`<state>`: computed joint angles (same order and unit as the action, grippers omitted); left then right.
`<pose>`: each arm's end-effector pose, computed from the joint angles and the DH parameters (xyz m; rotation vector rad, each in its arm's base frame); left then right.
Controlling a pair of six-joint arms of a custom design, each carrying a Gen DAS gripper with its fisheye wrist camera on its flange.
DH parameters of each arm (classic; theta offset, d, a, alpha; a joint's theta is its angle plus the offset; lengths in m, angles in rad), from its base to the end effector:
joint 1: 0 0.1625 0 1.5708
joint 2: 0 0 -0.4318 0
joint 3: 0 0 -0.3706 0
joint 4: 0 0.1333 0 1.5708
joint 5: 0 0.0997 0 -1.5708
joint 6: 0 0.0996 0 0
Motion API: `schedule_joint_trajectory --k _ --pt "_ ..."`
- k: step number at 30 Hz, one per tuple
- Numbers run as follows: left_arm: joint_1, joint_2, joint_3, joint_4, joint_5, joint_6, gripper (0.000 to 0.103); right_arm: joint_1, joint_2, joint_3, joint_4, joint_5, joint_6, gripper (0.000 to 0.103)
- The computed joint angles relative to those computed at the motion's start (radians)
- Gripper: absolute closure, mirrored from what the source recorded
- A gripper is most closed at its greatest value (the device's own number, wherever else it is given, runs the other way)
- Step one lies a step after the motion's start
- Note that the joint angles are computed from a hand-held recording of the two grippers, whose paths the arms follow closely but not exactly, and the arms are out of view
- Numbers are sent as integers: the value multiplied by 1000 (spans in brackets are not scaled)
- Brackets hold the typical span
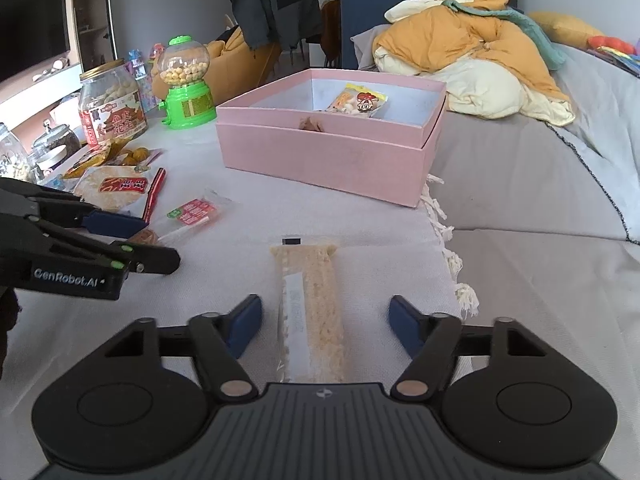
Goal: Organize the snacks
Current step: 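Grasp the brown lollipop with the left gripper and lift while the right lifts the rice stick, then lower the lollipop into the pink box and open the left gripper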
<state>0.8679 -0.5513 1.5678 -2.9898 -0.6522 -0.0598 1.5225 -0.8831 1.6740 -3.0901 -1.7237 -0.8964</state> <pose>-0.2764 -0.6549 0.0570 0.5045 2.2455 -0.8551 0.0854 -0.6795 0.2256 0.9890 -2.3731 0.7828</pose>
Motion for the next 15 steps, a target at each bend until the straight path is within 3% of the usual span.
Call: schedule_joint_trajectory --k 1,3,7,8,9,10,15 --pt "-1 2 3 -9 3 4 45 2 0 -3 9 1 -10 63" --pt "-4 6 16 -48 10 15 45 11 -10 -14 64 -5 -9 74" --pt "-5 14 31 -115 13 55 45 19 -43 -26 171 27 28 75" --pt "-8 15 37 -130 16 60 48 19 -53 -23 179 40 31 75" --pt "-11 18 43 -150 26 68 59 19 -64 -19 183 56 34 75" --pt "-14 19 50 -169 29 77 61 18 -74 -18 190 73 40 75" --pt "-22 14 73 -254 5 105 62 23 -98 -36 206 101 70 75"
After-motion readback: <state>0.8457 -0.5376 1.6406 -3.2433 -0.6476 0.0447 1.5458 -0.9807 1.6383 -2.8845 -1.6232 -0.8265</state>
